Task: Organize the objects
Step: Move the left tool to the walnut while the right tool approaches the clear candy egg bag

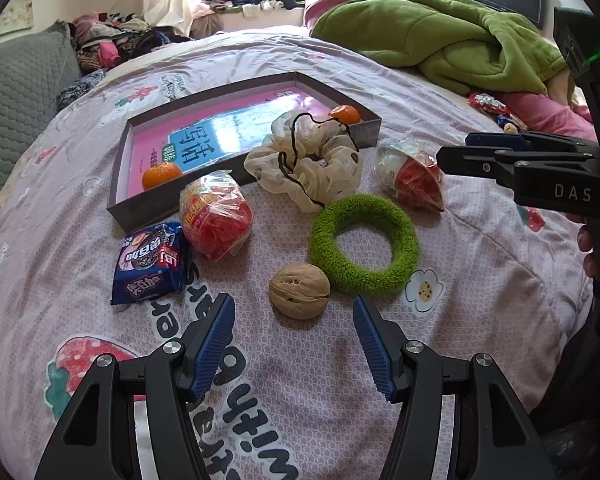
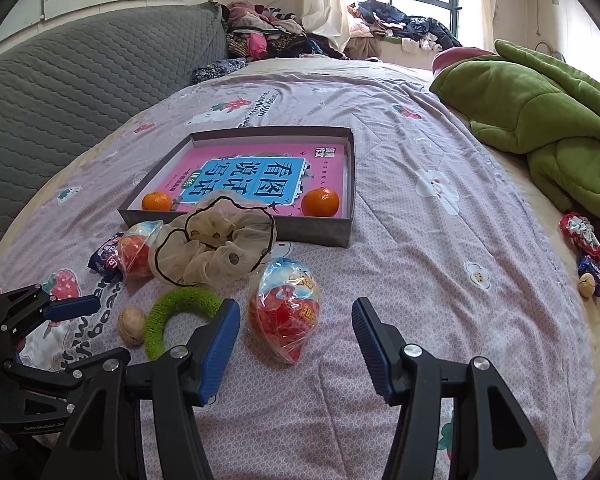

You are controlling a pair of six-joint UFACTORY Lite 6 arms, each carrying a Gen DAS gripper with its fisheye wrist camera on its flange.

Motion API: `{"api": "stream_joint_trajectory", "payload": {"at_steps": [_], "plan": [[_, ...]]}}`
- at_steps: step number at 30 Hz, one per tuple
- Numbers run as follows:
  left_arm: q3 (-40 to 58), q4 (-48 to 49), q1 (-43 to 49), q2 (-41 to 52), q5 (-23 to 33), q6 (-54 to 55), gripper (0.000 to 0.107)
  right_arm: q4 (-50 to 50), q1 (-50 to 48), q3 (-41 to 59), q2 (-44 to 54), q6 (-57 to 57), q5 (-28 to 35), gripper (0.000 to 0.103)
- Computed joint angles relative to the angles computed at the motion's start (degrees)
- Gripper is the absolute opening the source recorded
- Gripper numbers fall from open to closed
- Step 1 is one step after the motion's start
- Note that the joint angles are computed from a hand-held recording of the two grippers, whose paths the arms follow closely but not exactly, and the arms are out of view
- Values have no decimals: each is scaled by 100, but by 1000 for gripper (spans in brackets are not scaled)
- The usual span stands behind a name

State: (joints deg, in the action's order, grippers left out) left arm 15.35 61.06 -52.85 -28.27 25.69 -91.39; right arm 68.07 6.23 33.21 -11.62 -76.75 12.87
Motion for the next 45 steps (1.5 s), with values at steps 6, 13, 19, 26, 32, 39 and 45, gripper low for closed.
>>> {"api": "stream_joint_trajectory", "payload": {"at_steps": [6, 13, 19, 26, 32, 39, 45], "plan": [[-112, 708, 365, 229, -426, -533, 63, 714, -6, 46, 236, -708, -31, 58], [-124, 1383, 768, 461, -785, -1005, 63, 1198, -30, 115, 495, -1163, 12, 58], [-135, 2040, 1013, 647, -1036, -1508, 63, 1640, 39, 140, 623, -1533, -45, 58], [-135, 2432, 1097, 708, -1164, -1917, 63, 2044, 97, 186, 773, -1866, -126, 58], [-105, 3036, 1218, 829, -1239, -2540, 63, 2415, 237, 283, 1009, -2153, -227, 58], [-55, 3220, 1105, 950, -1098, -2764, 63, 2792, 290, 331, 1172, -2497, -238, 58], [-66, 3413, 1100, 941, -1123, -2986, 57, 2992, 321, 336, 1201, -2674, -252, 58]]}}
